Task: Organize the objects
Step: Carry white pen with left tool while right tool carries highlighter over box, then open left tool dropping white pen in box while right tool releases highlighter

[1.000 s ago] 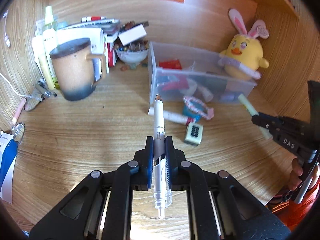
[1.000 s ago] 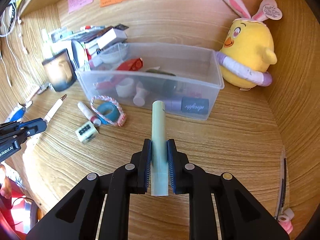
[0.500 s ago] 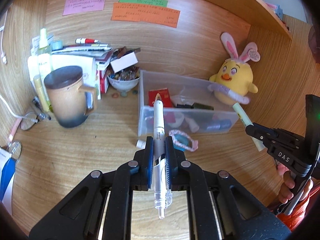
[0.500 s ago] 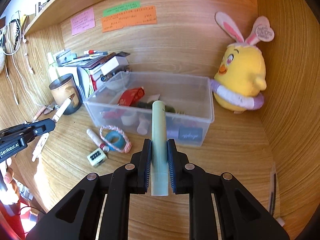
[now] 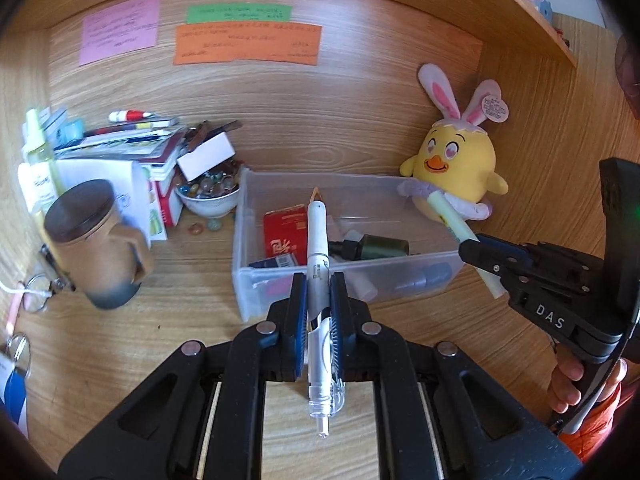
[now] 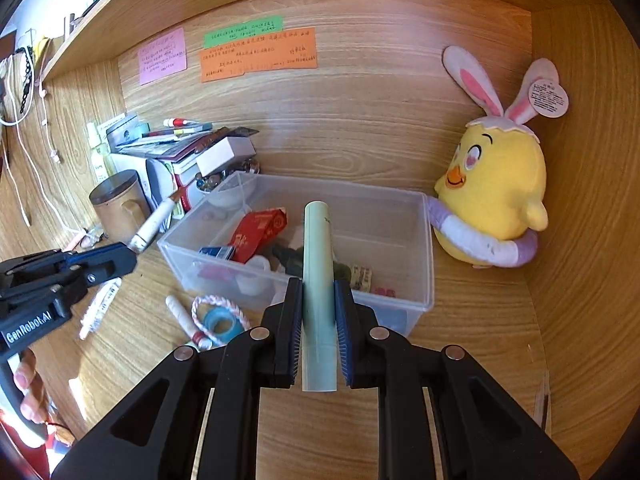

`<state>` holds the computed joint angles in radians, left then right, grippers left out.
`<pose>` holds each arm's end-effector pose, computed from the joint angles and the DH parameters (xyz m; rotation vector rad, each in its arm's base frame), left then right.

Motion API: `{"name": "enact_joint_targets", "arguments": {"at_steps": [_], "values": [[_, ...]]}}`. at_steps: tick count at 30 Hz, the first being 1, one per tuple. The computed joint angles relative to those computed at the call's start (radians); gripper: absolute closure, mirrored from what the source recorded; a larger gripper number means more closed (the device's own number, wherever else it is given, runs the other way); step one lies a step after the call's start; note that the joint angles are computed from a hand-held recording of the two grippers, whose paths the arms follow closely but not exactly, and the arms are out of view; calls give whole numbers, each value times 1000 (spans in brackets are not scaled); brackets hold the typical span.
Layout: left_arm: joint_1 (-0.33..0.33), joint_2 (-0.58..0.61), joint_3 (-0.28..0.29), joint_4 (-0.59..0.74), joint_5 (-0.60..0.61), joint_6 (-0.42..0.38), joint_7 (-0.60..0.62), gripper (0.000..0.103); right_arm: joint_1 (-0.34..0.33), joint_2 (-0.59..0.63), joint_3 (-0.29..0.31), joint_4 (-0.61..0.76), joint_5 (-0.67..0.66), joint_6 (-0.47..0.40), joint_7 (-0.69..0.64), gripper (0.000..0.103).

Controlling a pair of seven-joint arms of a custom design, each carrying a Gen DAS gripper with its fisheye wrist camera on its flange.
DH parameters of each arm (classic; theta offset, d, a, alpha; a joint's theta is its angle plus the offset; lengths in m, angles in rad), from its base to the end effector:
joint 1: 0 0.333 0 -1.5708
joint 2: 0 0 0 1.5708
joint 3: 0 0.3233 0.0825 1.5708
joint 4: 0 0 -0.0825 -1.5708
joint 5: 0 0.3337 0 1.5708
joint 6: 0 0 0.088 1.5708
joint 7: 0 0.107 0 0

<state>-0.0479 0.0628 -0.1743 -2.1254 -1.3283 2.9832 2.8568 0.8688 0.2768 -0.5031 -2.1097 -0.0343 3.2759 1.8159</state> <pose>0.5319 -0.0488 0.4688 -1.5225 1.9663 -1.0974 0.5414 0.2385 0.4539 -1.8083 1.4209 -0.6657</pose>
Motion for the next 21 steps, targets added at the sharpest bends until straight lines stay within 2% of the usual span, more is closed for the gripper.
{"name": "enact_joint_targets", "arguments": {"at_steps": [2,5,8,21], "values": [[2,23,4,23,64,-26,-62,93,-48,9,46,23,2,-10,-2,89],[13,59,1,62,152,-62,-154,93,-73,26,62,53,-10,-25,9,89],[31,90,-10,101,212,-92,-221,93,-154,39,134,88,-28,-47,16,89],[86,191,-62,243,454,-161,-448,93,-285,95,220,232,-173,-137,111,89]]}}
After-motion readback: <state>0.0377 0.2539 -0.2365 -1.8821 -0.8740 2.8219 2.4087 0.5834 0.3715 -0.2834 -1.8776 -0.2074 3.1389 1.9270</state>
